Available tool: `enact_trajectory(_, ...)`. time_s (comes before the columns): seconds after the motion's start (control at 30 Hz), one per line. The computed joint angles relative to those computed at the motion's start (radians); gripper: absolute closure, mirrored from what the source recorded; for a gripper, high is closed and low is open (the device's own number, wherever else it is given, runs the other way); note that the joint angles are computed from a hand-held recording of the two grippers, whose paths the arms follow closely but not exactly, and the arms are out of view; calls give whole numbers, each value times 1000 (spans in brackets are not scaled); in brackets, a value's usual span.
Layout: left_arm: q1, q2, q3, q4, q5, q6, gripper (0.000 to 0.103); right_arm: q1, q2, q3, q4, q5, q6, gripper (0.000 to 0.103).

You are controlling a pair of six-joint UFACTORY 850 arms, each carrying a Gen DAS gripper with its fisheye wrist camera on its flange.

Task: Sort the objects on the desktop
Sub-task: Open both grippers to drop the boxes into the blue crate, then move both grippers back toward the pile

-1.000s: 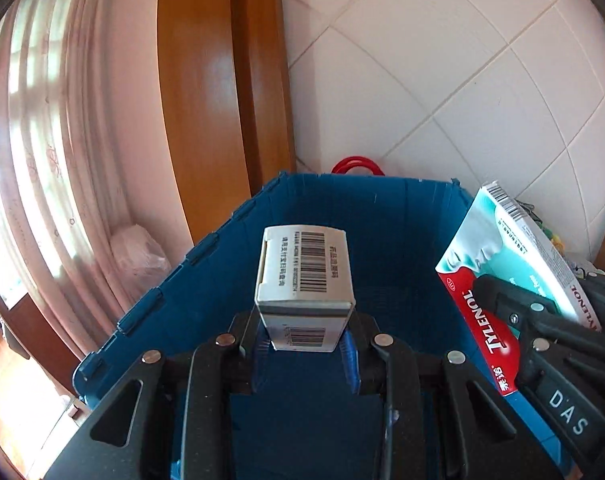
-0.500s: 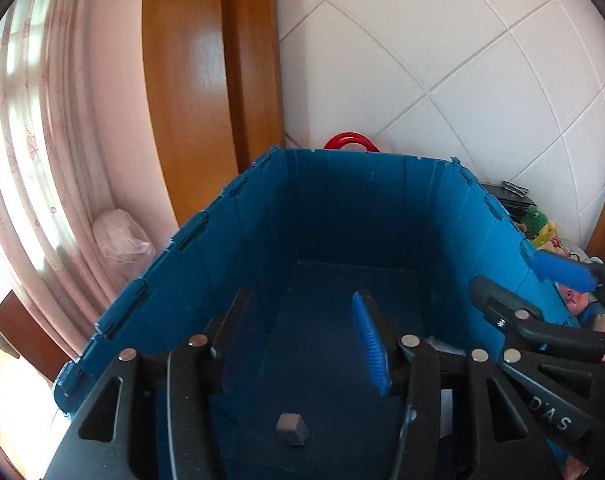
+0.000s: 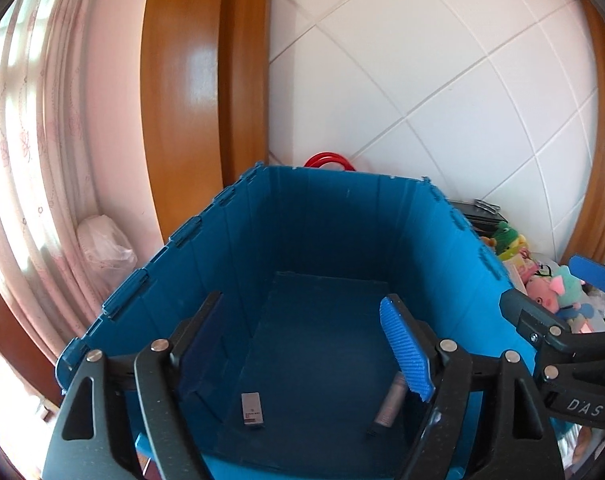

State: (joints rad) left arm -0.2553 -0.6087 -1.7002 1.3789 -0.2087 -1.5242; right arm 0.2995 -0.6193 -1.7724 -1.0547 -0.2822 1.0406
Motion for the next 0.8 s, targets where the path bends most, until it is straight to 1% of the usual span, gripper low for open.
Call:
enact_trajectory(0.17,-27,36,50,146,10,-134,25,-16,84,120,-121,30,146,0)
enact_trajectory(0.23,-45,46,63,180,-10,-161,25,-21,114,162,-196,28,226,0)
enact_trajectory(0.3,-58,55,71,194,-3,-169,25,-27,140,200,-265,21,300,0)
enact_trajectory(0.37,-70,59,71,175,-3,-149,25,-37,165,235,-306,19,347,0)
enact_trajectory(0.43,-84,60,68,149,-3,-121,25,-46,187,265,-328,11,375,0)
enact_trajectory(0.53,-101,65,67,159,8,-126,25,-68,223,311,-362,4,425,0)
enact_trajectory(0.73,-153,71,63,322,5,-278,25,-115,290,396,-469,-2,552,0)
enact_trajectory(0.8,-180,66,52,342,-5,-297,25,-139,314,428,-520,4,606,0)
